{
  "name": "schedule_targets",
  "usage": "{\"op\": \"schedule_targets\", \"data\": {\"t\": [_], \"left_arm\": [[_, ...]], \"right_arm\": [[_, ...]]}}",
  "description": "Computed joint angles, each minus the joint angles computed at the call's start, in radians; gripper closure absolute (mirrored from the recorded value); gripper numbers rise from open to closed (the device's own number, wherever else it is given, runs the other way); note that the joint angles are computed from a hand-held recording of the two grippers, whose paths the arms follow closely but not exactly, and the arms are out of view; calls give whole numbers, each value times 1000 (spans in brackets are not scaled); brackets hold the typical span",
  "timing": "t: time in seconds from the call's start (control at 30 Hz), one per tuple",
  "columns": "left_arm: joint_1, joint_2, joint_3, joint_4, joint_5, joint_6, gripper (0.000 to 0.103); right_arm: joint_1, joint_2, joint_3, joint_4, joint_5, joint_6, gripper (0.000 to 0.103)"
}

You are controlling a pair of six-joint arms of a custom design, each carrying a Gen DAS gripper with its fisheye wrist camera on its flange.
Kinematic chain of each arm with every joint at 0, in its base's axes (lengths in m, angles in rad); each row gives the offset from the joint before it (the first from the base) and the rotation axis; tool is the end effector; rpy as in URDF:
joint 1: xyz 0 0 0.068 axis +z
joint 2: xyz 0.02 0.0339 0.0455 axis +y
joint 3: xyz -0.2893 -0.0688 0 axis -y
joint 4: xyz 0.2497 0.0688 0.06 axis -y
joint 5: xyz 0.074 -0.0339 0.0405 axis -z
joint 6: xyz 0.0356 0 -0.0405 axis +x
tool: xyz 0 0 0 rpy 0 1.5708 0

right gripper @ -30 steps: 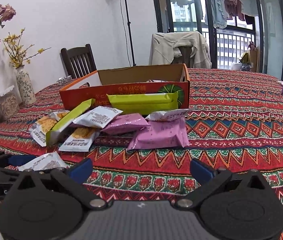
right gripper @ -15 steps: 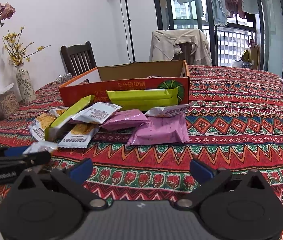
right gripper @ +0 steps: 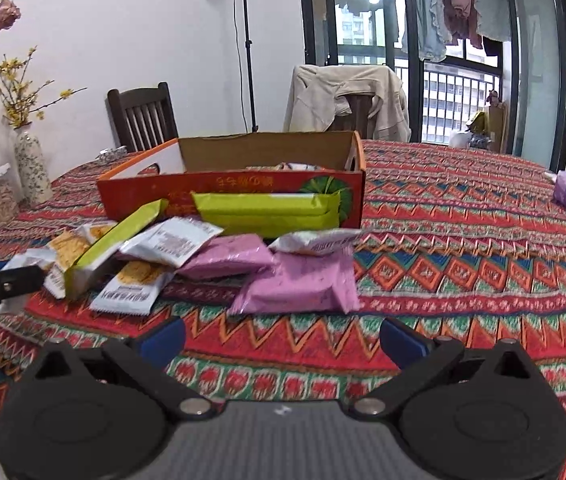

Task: Organize snacks
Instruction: 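Lower the right tool toward a pink packet while the left tool holds the white packet, then carry the pink and white packets over the orange box and open both tools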

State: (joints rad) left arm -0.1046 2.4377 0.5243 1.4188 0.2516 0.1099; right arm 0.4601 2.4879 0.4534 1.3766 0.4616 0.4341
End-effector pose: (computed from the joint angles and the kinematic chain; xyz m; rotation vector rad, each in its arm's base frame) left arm 0.3060 -0.0410 -0.0061 0.3737 2.0240 -0.2563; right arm 0.2538 0.1081 -0.0255 0.2187 2.1390 0.0009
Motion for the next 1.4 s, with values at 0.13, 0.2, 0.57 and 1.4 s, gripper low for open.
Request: {"op": "schedule_targets", "data": {"t": [0.13, 0.2, 0.57, 1.4], "left_arm": [[6, -4, 7, -4, -2, -7, 58], [13, -5, 11, -9, -1, -8, 58], [35, -8, 7, 5, -3, -17, 58], [27, 2, 3, 15, 12, -8, 58]], "right_arm": [[-30, -39, 57, -110, 11, -47, 0], [-46, -57, 100, -191, 17, -74, 0], [-143, -18, 339, -476, -84, -125, 2], [-34, 50, -34, 139, -34, -70, 41]]}}
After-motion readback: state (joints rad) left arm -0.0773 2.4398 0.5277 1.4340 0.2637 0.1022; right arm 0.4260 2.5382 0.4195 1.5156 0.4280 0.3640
